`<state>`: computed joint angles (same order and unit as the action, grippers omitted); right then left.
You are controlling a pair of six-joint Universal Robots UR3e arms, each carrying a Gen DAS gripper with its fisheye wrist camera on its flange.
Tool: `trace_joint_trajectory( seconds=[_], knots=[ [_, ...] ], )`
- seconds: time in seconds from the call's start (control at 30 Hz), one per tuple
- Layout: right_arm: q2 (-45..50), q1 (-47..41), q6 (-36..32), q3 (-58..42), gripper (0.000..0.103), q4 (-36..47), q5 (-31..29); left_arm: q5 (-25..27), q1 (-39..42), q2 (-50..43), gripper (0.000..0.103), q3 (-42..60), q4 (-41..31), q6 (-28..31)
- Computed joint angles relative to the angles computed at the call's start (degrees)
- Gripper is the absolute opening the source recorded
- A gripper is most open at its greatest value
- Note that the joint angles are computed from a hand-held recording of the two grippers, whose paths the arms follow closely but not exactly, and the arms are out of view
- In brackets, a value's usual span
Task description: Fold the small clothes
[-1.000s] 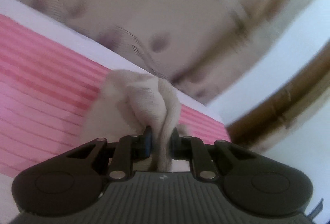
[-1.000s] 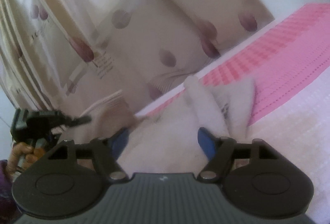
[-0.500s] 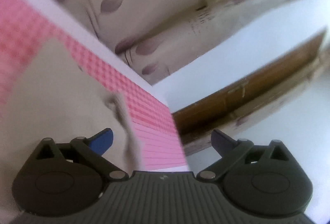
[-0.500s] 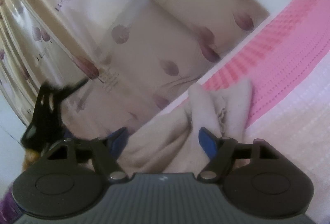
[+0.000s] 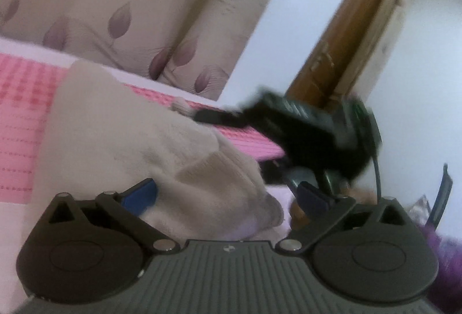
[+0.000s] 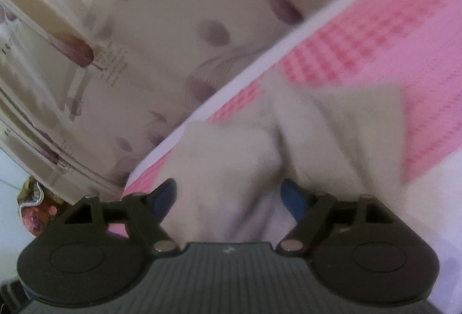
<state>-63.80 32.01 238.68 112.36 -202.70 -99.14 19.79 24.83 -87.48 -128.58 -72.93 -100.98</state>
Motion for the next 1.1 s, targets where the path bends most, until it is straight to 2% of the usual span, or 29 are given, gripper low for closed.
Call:
trace_joint_trajectory(
  seconds=[0.03, 0.1, 0.13, 0.17, 0.2, 0.23, 0.3, 0.4, 0.47, 0.5, 0.53, 0.6, 0.67, 0.77, 0.83, 0.97, 1.0, 1.07, 1.1],
  knots=[
    [0.88, -0.45, -1.66, -2.89, 0.081, 2.25, 2.22, -0.58, 0.08, -0.41, 0.101, -0.72, 0.57, 0.84],
    [3.0, 1.13, -6.1, -10.74, 0.081, 10.03, 0.43, -1.69, 0.71, -1.26, 0.101, 0.89, -5.76, 5.27],
    [3.74, 1.61, -8.47, -13.8, 0.073, 13.74, -0.17, -1.94, 1.11, -1.75, 0.101, 1.9, -8.94, 7.01],
    [4.4, 1.82, -10.84, -16.96, 0.059, 18.45, -0.57, -2.1, 1.16, -2.14, 0.102, 2.55, -9.69, 6.85],
    [4.9, 2.0, -13.03, -19.91, 0.026, 23.71, -1.31, -2.13, 1.88, -1.96, 0.102, 3.49, -12.99, 8.57],
    [5.19, 2.22, -14.57, -20.73, 0.023, 25.05, -1.93, -1.45, 3.45, -1.01, 0.102, 4.72, -19.49, 12.61],
    [3.74, 2.25, -16.17, -18.88, 0.018, 23.83, -2.83, -0.52, 5.3, -0.17, 0.102, 7.7, -28.38, 16.47],
    [-2.03, 0.92, -17.63, -10.73, 0.016, 17.93, -3.73, -0.56, 9.64, 0.66, 0.103, 12.54, -43.47, 20.67],
    [-6.23, -0.32, -18.07, -5.89, 0.015, 17.28, -4.57, -1.86, 11.38, -0.97, 0.103, 16.24, -52.3, 22.44],
    [-8.54, -0.9, -18.42, -3.63, 0.015, 17.77, -4.71, -2.39, 11.67, -0.31, 0.103, 16.2, -52.29, 20.84],
    [-10.73, -1.77, -18.83, -1.15, 0.015, 18.4, -4.79, -2.87, 11.27, 1.39, 0.103, 14.92, -48.01, 16.39],
    [-13.58, -3.71, -18.76, 2.68, 0.015, 19.52, -4.21, -2.11, 9.08, 4.79, 0.103, 10.56, -32.9, 4.68],
    [-16.04, -6.05, -18.85, 8.02, 0.015, 17.46, -1.64, -0.7, 6.22, 5.13, 0.103, 7.6, -21.22, -3.84],
    [-15.33, -5.96, -19.96, 12.19, 0.015, 11.32, -2.11, -0.67, 4.97, 5.87, 0.103, 3.69, -14.89, -7.01],
    [-15.23, -6.08, -19.73, 13.34, 0.015, 8.97, -2.26, -0.9, 4.93, 6.95, 0.103, 2.45, -13.26, -7.22],
    [-14.09, -7.11, -21.29, 13.91, 0.015, 3.02, -1.11, 0.38, 2.15, 5.66, 0.103, 2.72, -5.1, -12.08],
    [-13.28, -7.68, -21.62, 15.08, 0.015, -0.31, -0.78, 0.98, 1.67, 5.23, 0.103, 2.9, -4.01, -11.77],
    [-12.86, -9.24, -22.17, 16.88, 0.018, -0.36, 0.84, 1.87, 1.97, 5.85, 0.103, 2.14, -3.6, -9.75],
    [-13.15, -10.1, -20.83, 18.3, 0.024, -0.75, 2.15, 2.55, 1.91, 6.1, 0.103, 1.73, -1.96, -10.02]
  ],
)
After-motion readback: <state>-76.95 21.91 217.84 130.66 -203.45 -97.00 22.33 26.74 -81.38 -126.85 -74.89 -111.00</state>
